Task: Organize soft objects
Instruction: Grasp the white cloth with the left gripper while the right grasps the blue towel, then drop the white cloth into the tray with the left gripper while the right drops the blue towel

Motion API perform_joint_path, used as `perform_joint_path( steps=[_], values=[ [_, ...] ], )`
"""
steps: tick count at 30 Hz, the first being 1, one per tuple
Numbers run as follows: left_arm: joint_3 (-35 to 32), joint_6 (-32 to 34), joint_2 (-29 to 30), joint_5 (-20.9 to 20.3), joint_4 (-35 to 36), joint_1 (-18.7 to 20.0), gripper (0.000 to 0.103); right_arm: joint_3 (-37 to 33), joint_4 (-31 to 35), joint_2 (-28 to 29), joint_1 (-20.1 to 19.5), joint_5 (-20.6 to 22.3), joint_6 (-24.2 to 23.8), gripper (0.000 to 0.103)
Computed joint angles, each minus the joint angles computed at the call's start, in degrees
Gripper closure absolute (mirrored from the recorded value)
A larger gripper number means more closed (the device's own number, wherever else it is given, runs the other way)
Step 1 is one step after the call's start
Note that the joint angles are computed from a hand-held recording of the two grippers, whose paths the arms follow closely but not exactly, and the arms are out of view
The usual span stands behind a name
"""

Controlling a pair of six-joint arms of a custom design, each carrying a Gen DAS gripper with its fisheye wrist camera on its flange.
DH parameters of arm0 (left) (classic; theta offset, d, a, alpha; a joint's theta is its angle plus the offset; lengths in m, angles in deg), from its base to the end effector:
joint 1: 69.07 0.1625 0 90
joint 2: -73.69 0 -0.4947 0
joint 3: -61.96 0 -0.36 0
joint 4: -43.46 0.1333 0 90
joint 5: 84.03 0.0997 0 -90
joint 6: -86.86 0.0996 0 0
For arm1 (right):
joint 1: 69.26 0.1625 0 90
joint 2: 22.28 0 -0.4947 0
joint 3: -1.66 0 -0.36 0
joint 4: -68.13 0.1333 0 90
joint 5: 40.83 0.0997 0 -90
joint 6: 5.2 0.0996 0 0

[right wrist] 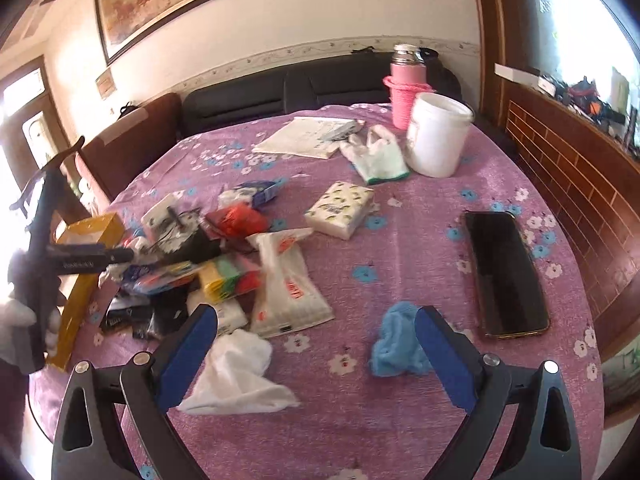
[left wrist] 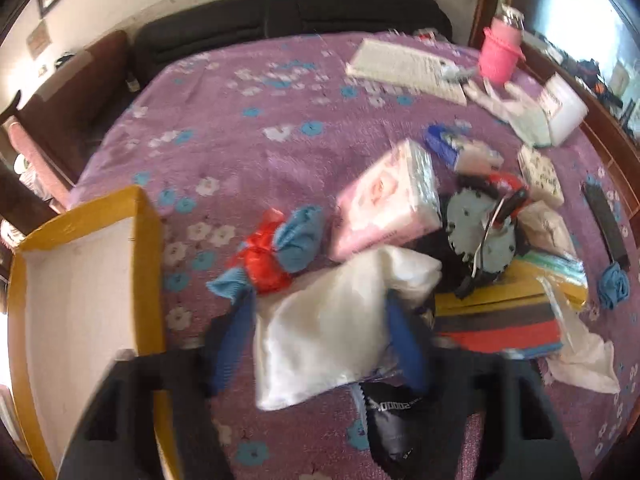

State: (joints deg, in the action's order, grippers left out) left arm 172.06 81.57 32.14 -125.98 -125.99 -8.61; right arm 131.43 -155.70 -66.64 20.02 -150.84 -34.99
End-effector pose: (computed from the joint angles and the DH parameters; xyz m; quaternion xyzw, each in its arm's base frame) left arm -0.1215 -0.6350 0.1090 0.1532 0.8971 -0.2041 0.3608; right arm 0.0927 -0.5199 0.1620 0.1565 -0.8873 0.3479 0.2591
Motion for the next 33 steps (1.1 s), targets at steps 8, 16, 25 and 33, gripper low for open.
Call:
perform_joint_path(
  steps=[8, 16, 25, 33],
  values=[
    [3.86, 1.87, -1.91, -3.12, -6.76, -0.78, 0.092, -1.52, 8.86, -4.79, -3.06, 3.10, 4.99, 0.003],
    [13.48, 3.14, -8.33, -7.26, -18.83, -3.68, 0.092, -7.93, 13.70, -2.33, -0.69, -7.64, 6.23, 0.004],
    [19.83, 1.17, -15.25, -7.07, -21.07, -4.64, 0.092, -7.76, 14.79, 1.70, -1.32, -17.88, 6.03, 0.064],
    [23.65, -0.23, -23.62, -0.48, -19.67, -3.63, 0.092, -3.11, 7.76, -1.48, 4.66, -15.13, 4.00, 0.065]
  ],
)
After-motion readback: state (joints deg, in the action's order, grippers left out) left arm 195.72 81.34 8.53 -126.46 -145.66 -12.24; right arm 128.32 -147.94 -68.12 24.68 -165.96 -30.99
